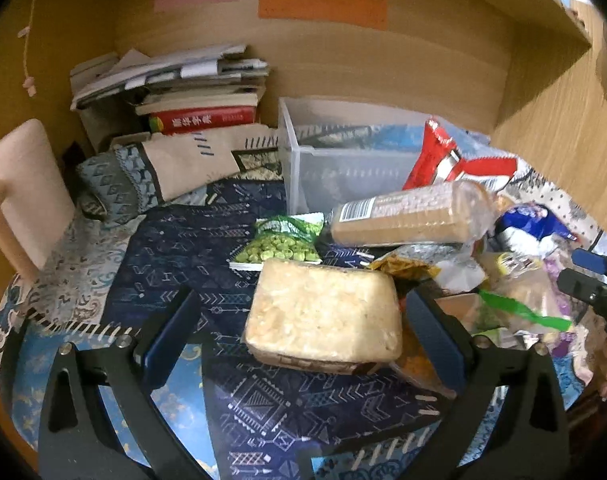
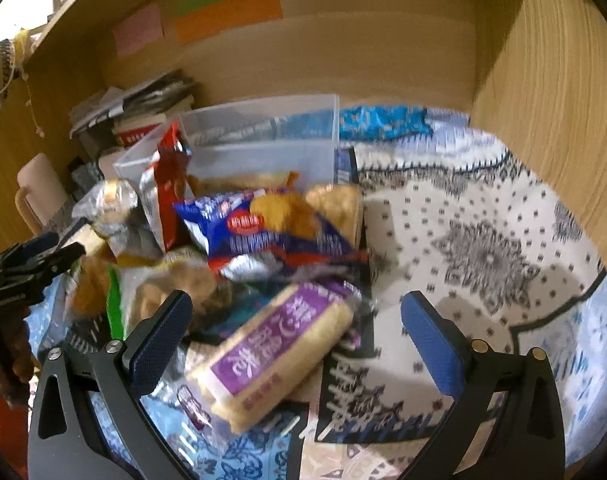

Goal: Organize snacks
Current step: 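Grasp the beige sponge cake with left gripper while right grasps purple coconut roll pack, then carry both snacks into the clear plastic bin and open both grippers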

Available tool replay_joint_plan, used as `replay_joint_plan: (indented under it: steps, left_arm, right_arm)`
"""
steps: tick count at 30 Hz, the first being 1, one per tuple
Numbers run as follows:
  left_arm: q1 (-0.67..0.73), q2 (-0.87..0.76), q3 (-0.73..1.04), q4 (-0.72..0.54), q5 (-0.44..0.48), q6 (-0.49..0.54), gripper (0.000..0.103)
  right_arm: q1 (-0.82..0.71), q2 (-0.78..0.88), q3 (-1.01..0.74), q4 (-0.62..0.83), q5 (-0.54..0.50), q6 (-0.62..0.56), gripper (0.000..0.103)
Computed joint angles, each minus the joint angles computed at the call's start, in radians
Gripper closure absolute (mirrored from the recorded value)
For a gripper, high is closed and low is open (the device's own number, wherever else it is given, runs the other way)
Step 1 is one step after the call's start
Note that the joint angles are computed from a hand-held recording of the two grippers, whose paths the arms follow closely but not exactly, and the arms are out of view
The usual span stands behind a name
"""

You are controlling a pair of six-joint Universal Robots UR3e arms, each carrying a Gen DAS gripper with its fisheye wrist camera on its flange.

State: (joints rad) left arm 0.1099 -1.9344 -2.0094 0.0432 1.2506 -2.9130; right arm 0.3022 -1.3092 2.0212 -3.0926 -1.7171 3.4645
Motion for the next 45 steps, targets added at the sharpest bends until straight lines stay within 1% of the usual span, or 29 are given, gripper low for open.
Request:
replay_joint_plan:
  steps: [2,4,7,9,11,12,13,14,15,16,18,19,20,22,26,33,39,45]
  left_arm:
    - [-0.011,-0.027,0.021,-0.002,0.013,0.003,0.0]
    - [-0.006,-0.05,0.046,-0.022,0.003,0.013,0.0]
    - [0.018,-0.065,0.059,-0.049,-0.041,0.011,0.0]
    - [0.027,-0.071,0.057,-0.043,-0.052,0.007,0.0]
    - [0.033,-0.075,0.054,-0.041,-0.063,0.009,0.002]
    - [0.039,-0.075,0.052,-0.045,-0.079,0.014,0.007]
    - [0.046,-0.073,0.05,-0.055,-0.1,0.023,0.014]
    - [0.051,-0.072,0.051,-0.068,-0.118,0.034,0.017]
    - [0.053,-0.072,0.051,-0.074,-0.128,0.039,0.021]
    - [0.052,-0.072,0.049,-0.066,-0.125,0.036,0.022]
    - [0.053,-0.072,0.041,-0.053,-0.126,0.034,0.022]
    - [0.052,-0.071,0.037,-0.045,-0.124,0.033,0.023]
    - [0.052,-0.069,0.03,-0.036,-0.122,0.035,0.023]
    - [0.053,-0.059,0.009,-0.02,-0.117,0.04,0.023]
    - [0.058,-0.011,-0.05,0.005,-0.102,0.044,0.023]
    - [0.081,0.061,-0.087,0.008,-0.101,0.033,0.023]
    - [0.102,0.121,-0.087,-0.001,-0.127,0.011,0.023]
    - [0.076,0.129,0.009,-0.021,-0.124,-0.016,0.023]
  right_arm:
    - [-0.002,0.011,-0.004,0.006,0.011,0.015,0.0]
    - [0.0,0.028,-0.019,0.021,0.015,0.027,0.0]
    - [0.009,0.053,-0.042,0.054,0.005,0.035,0.001]
    - [0.023,0.061,-0.048,0.063,-0.03,0.032,0.006]
    - [0.028,0.058,-0.043,0.063,-0.045,0.024,0.01]
    - [0.024,0.052,-0.032,0.055,-0.044,0.023,0.015]
    - [0.021,0.045,-0.022,0.052,-0.046,0.021,0.018]
    - [0.021,0.041,-0.019,0.053,-0.051,0.021,0.023]
    - [0.02,0.039,-0.015,0.053,-0.062,0.021,0.031]
    - [0.022,0.037,-0.014,0.057,-0.074,0.022,0.036]
    - [0.025,0.037,-0.013,0.062,-0.104,0.016,0.054]
    - [0.027,0.037,-0.01,0.06,-0.12,0.015,0.058]
    - [0.028,0.037,-0.008,0.059,-0.13,0.015,0.06]
    - [0.019,0.023,0.018,0.037,-0.128,0.015,0.06]
    - [0.015,-0.016,0.055,0.035,-0.167,0.029,0.06]
    - [0.004,-0.1,0.106,0.028,-0.226,0.043,0.061]
    - [0.013,-0.125,0.064,0.019,-0.263,0.009,0.061]
    - [0.01,-0.111,-0.027,-0.01,-0.235,-0.057,0.061]
